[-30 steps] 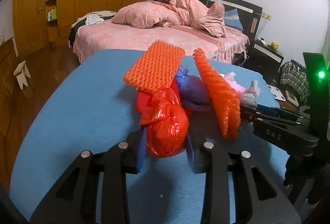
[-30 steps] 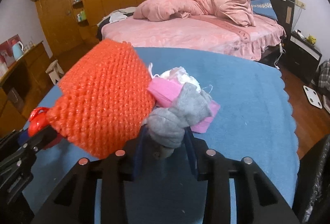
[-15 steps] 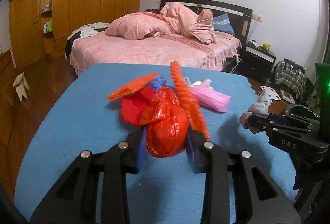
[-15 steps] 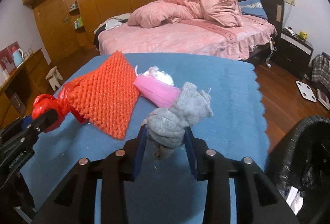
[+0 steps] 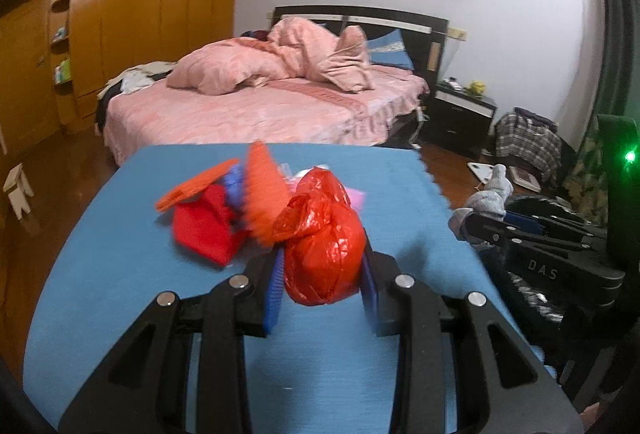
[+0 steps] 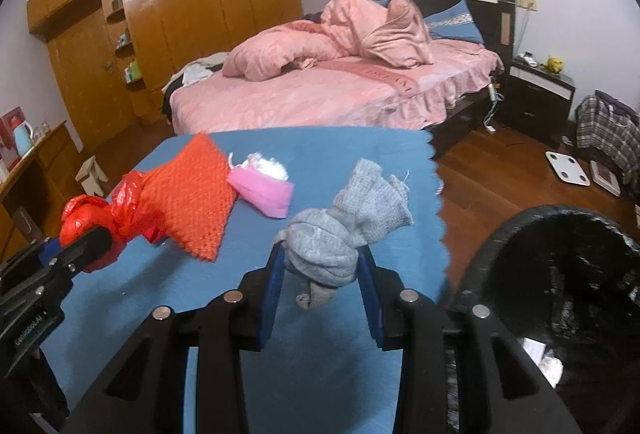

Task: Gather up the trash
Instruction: 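Carry the grey sock over the bin with the right tool while the left holds the bag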

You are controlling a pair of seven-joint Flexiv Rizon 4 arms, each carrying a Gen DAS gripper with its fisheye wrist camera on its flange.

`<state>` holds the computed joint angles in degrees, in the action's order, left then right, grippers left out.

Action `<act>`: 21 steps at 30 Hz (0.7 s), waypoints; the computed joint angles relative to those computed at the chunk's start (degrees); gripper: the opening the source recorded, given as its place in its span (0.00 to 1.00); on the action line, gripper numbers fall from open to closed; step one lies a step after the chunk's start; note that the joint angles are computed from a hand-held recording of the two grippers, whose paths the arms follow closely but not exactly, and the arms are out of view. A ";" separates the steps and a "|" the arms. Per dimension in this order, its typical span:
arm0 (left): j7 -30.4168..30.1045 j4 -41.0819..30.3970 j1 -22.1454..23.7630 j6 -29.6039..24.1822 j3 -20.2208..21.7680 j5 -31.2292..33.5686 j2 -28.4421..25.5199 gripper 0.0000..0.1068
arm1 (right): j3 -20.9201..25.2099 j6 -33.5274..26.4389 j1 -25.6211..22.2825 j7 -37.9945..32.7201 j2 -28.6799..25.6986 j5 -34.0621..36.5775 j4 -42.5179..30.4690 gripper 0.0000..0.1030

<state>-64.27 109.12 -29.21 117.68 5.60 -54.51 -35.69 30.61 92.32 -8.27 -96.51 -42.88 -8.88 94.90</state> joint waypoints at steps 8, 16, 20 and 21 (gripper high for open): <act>-1.77 -5.01 -0.06 -3.61 -1.11 5.82 -2.04 0.29 | -1.97 2.36 -2.70 1.69 2.45 0.70 2.38 0.36; -6.29 -10.83 -1.51 -7.95 0.20 12.85 -5.19 0.29 | -5.69 4.28 -4.47 4.99 3.58 -0.42 3.63 0.36; -8.18 -14.03 -1.39 -10.50 0.28 16.50 -6.80 0.29 | -7.55 5.27 -5.26 6.65 3.96 -1.36 4.22 0.36; -8.61 -14.99 -1.26 -11.31 0.10 17.46 -7.26 0.29 | -8.00 5.39 -5.51 7.08 3.98 -1.63 4.26 0.36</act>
